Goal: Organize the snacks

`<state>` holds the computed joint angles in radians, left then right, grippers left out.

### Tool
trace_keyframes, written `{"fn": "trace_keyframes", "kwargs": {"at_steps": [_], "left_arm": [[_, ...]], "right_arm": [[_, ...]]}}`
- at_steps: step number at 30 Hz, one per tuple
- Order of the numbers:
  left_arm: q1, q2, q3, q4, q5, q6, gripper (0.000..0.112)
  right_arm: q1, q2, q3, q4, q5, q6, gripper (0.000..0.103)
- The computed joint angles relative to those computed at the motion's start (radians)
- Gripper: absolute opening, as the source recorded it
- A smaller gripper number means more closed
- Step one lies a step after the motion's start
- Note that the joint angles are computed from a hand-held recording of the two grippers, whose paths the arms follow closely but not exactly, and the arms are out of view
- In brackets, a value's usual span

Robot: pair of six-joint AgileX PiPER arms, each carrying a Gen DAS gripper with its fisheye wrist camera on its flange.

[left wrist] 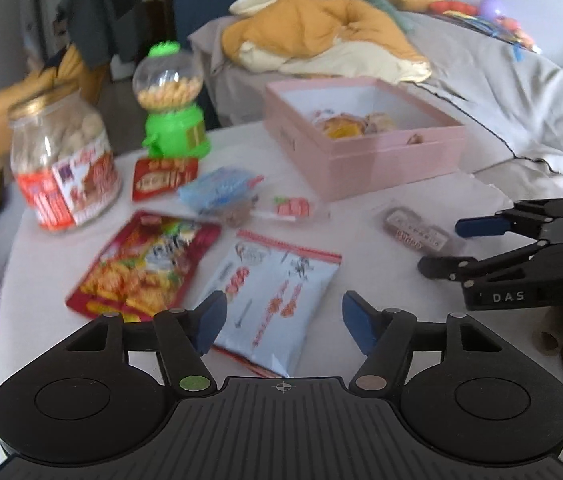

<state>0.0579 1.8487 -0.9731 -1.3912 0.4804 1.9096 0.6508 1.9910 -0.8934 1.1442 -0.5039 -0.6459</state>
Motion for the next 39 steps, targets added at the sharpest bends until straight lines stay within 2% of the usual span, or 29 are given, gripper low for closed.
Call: {"fn": "trace_keyframes", "kwargs": {"at_steps": [4, 6, 7, 11, 13, 15, 16, 19, 22, 28, 32, 37, 39], "left_arm": [[-0.054, 0.026, -0.022, 0.007, -0.084, 0.041, 0.070], [-0.075, 0.064, -0.060, 0.112, -0.087, -0.046, 0.070], [-0.081, 0.086, -0.074, 0.142, -0.077, -0.061, 0.075], [-0.097, 0.091, -0.090, 0.146, -0.082, -0.044, 0.073], [-0.078, 0.094, -0.102, 0.081, -0.066, -0.001, 0.070], [-0.091, 0.115, -0.128, 0.076, -0.133, -0.007, 0.072], [-0.086, 0.137, -0.158, 0.121, -0.128, -0.057, 0.076], [-0.046, 0.199, -0.275, 0.310, -0.005, -0.309, 0.078], [-0.031, 0.232, -0.329, 0.362, 0.063, -0.404, 0.079], [-0.030, 0.232, -0.313, 0.341, 0.132, -0.334, 0.082], [-0.016, 0.212, -0.283, 0.295, 0.163, -0.252, 0.078], [-0.024, 0.164, -0.221, 0.292, 0.151, -0.133, 0.076], [-0.043, 0.149, -0.193, 0.303, 0.117, -0.108, 0.077]], "right_arm": [[0.000, 0.000, 0.000, 0.001, 0.000, 0.000, 0.069], [0.000, 0.000, 0.000, 0.000, 0.000, 0.000, 0.069], [0.000, 0.000, 0.000, 0.000, 0.000, 0.000, 0.069], [0.000, 0.000, 0.000, 0.000, 0.000, 0.000, 0.069], [0.001, 0.001, -0.001, 0.001, 0.000, 0.000, 0.069], [0.000, -0.001, 0.000, 0.001, 0.000, 0.000, 0.069], [0.001, 0.000, 0.000, 0.001, -0.001, 0.000, 0.069], [0.000, -0.001, 0.001, 0.001, 0.000, -0.001, 0.069], [0.001, 0.000, 0.000, 0.002, -0.001, -0.001, 0.069], [0.000, -0.001, 0.001, 0.001, 0.000, 0.000, 0.070], [0.001, -0.001, 0.002, 0.003, -0.001, -0.001, 0.070], [0.002, -0.001, 0.001, 0.004, -0.001, -0.002, 0.070], [0.002, -0.001, 0.001, 0.004, -0.001, -0.002, 0.070]]}}
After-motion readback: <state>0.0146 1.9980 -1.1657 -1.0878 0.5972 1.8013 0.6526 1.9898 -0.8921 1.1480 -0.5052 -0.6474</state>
